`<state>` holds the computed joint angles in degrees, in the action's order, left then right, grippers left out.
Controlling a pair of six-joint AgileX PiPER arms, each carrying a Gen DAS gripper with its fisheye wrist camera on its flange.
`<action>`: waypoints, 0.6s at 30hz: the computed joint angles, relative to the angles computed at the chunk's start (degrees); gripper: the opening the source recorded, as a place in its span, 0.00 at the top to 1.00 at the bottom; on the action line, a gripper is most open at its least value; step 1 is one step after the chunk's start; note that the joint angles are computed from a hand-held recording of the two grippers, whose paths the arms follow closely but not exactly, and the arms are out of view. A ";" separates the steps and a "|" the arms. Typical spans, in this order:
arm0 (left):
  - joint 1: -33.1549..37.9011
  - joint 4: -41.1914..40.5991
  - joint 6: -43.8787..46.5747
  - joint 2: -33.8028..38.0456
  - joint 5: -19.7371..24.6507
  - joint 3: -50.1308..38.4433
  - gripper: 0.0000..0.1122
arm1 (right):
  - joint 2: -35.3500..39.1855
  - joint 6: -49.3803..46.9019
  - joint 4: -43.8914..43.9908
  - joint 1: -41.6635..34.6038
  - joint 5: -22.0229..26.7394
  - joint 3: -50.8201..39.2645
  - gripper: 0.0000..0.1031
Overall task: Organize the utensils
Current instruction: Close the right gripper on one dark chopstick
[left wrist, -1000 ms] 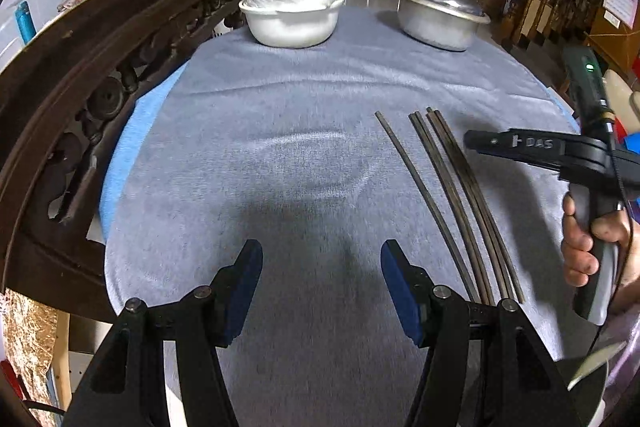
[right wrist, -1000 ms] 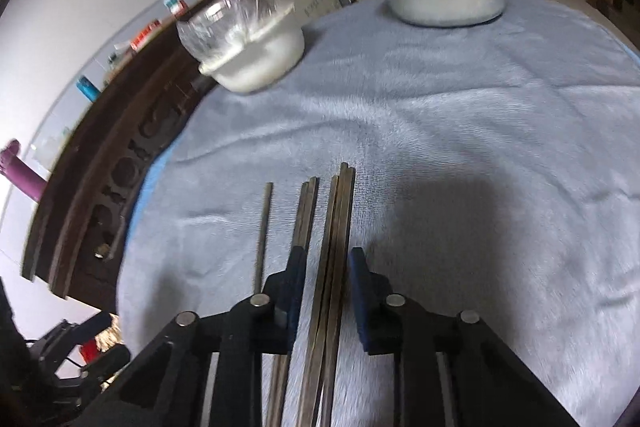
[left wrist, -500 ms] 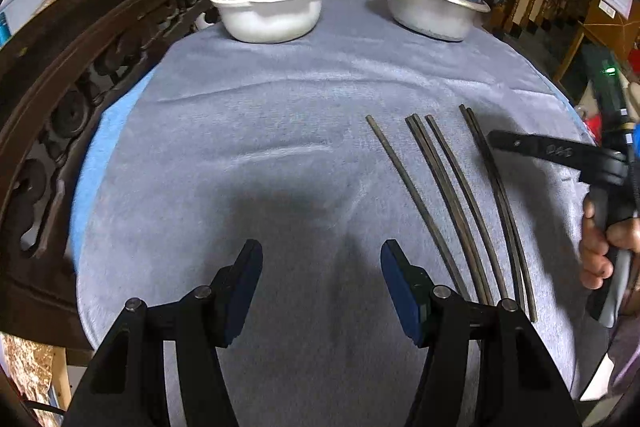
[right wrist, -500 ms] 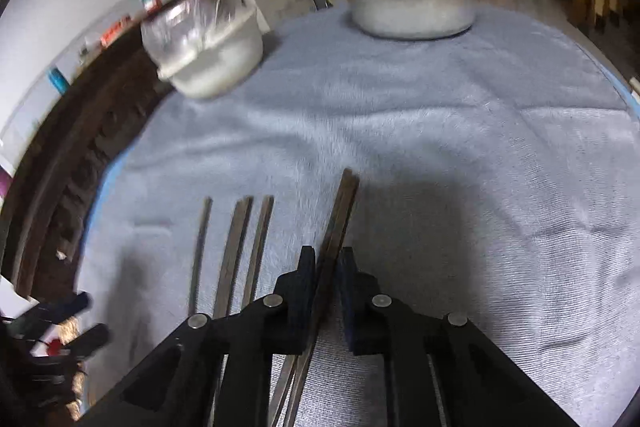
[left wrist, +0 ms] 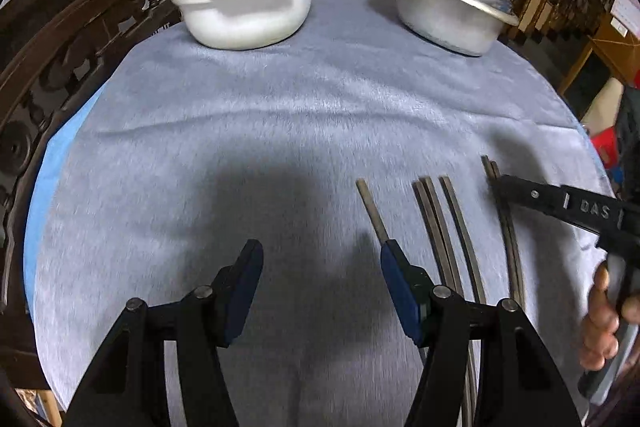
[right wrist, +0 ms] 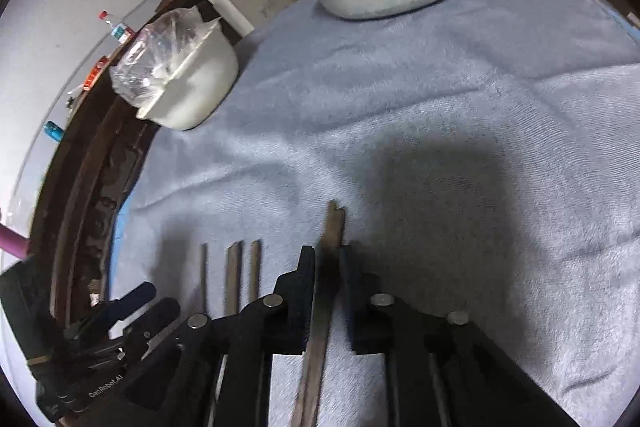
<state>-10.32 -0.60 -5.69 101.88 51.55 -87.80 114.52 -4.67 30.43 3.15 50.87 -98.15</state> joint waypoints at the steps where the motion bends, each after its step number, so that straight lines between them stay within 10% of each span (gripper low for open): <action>1: -0.20 0.78 -0.74 0.71 0.33 -0.63 0.51 | 0.04 0.48 -0.74 0.00 0.37 -0.32 0.93; 18: -0.88 2.43 1.68 6.93 3.38 -8.13 0.58 | 5.18 11.93 -19.93 3.09 13.52 -15.20 0.87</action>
